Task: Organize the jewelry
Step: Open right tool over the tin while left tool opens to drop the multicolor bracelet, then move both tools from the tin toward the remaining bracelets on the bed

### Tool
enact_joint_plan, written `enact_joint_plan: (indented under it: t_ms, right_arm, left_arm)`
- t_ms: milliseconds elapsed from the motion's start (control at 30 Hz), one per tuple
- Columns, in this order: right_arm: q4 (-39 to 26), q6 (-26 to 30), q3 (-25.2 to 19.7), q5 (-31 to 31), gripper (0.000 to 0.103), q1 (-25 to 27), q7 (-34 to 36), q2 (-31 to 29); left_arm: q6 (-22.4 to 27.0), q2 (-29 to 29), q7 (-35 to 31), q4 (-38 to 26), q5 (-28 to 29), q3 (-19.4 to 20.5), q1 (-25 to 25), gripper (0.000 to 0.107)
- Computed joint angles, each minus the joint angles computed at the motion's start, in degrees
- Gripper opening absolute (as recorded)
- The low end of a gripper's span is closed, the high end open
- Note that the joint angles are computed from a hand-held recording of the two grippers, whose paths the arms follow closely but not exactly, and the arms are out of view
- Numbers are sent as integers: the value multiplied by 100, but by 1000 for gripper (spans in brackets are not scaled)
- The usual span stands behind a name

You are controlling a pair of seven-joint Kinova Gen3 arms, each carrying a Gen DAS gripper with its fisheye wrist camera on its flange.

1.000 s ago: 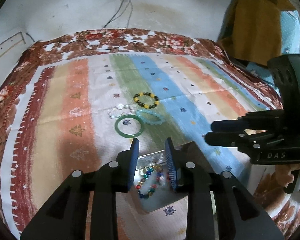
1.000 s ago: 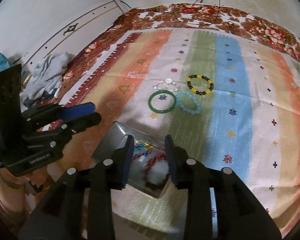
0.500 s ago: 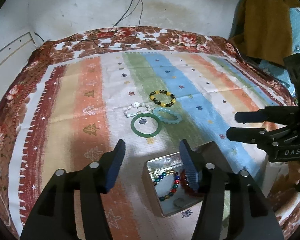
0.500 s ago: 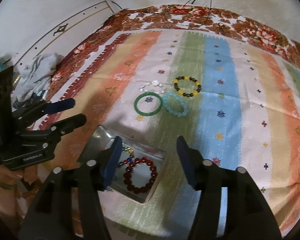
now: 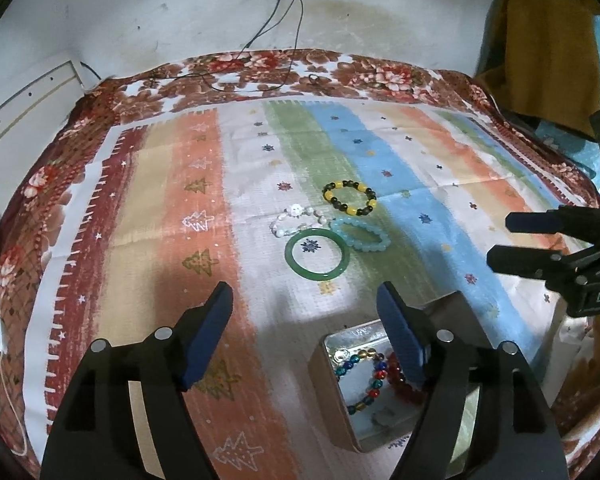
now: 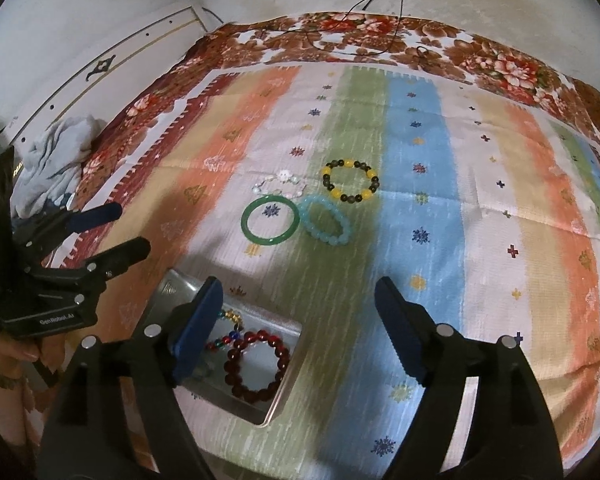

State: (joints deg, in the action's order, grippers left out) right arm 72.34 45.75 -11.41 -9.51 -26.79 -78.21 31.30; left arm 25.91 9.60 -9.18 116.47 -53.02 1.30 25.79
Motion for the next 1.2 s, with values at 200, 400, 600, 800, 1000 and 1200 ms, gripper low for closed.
enact_joint_plan:
  t_ms: [200,400,600,800,1000,1200]
  right_arm:
    - [-349,51,262,273,79,-207,-420,247]
    - [-732,378,279,494,79,-278,-501,540]
    - [-1051,572,311,602,79,-367,-493,767]
    - [-1480,831,395,677,79,-433,-573,1050]
    - [-1883,1088,456,708,79,-461,-653,1315]
    - [-2333,1382,498,726,79,-467,-706,1606]
  left_arm:
    - [7,104,212,-33,-218,-79,1,79]
    - [2,349,-384,-259,279,-152,-169,79]
    - [-102,539,-951,-400,744,-345,-232,79]
    - [-203,655,-1451,-485,1192,-499,-283,78]
    - [-242,798,-1870,-639,1465,-621,-252,79]
    - [-220,1029,-2434,-871,1873,-660,-336,79]
